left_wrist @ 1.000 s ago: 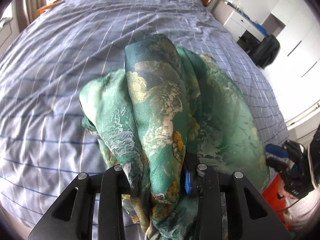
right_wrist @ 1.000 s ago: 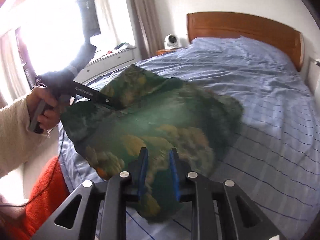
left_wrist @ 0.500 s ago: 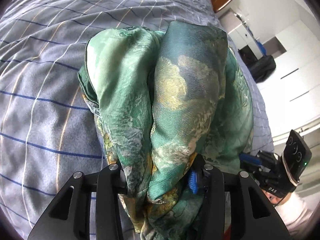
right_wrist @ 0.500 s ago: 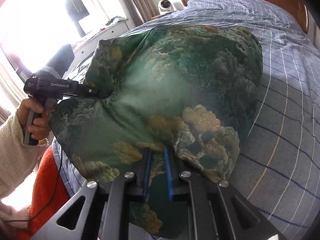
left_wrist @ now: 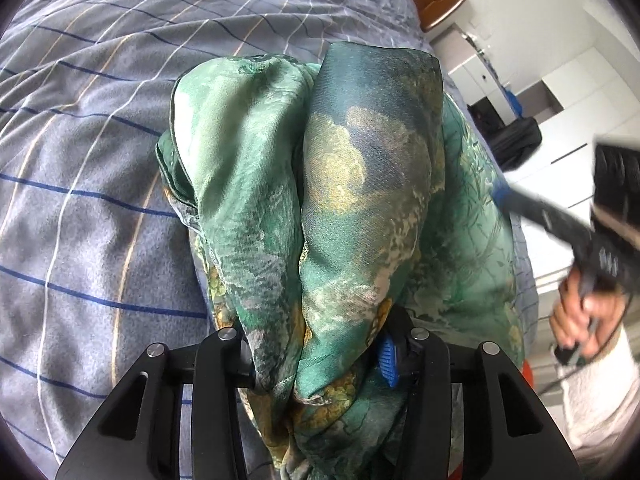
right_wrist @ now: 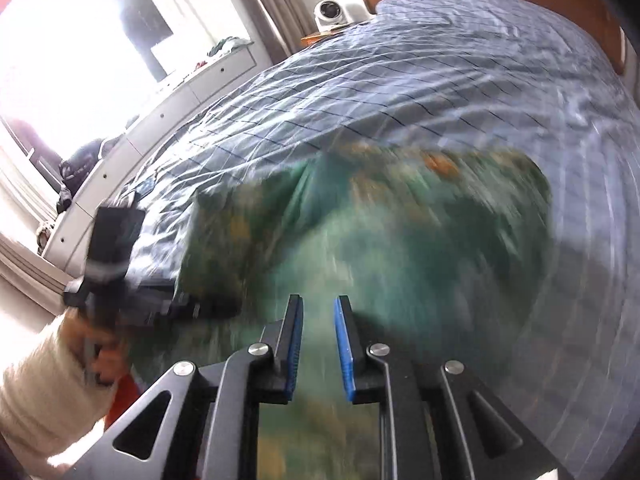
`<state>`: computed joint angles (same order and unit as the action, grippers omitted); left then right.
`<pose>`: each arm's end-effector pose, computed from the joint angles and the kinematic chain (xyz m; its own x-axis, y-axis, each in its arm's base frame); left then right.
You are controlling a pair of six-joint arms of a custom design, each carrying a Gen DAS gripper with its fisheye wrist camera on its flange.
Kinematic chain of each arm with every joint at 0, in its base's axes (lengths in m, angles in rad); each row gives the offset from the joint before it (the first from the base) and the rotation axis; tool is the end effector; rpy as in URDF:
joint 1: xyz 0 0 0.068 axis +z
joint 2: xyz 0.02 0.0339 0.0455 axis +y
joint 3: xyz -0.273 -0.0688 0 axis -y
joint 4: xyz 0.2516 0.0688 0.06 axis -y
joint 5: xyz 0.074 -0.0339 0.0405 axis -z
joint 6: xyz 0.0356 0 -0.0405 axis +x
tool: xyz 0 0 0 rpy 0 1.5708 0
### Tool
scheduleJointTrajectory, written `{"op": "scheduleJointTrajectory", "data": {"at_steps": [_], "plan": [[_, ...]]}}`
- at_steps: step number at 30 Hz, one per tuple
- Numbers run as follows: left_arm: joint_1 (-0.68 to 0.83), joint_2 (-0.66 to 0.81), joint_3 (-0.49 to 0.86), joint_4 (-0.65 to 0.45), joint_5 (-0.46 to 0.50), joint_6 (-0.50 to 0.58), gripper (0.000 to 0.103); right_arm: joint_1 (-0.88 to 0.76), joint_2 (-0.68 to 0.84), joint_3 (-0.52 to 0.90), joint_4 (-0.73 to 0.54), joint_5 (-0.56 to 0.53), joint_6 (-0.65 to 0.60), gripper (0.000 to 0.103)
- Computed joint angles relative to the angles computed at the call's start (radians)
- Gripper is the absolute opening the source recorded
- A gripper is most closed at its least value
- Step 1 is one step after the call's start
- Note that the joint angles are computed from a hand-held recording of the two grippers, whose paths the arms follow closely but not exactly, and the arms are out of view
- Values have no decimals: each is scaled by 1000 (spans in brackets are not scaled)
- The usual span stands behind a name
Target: Fold large clothes
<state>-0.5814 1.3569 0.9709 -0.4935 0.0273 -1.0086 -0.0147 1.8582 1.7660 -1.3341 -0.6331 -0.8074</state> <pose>0.2398 -0.1588 0.2567 -0.8200 -0.4732 -0.3220 -0.2444 0.7982 -0.5506 0.3685 0.0156 0.3103 -0.6311 -0.5733 -0.5226 -0.7656 0.5687 0.3008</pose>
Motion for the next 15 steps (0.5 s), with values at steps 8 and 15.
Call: {"op": "scheduleJointTrajectory", "data": {"at_steps": [8, 15], "plan": [[-1, -34, -67, 38, -7, -10, 46, 215, 164, 15, 244, 167, 192, 14], [9, -61, -105, 66, 9, -9, 46, 226, 159, -27, 312, 210, 207, 12]]}}
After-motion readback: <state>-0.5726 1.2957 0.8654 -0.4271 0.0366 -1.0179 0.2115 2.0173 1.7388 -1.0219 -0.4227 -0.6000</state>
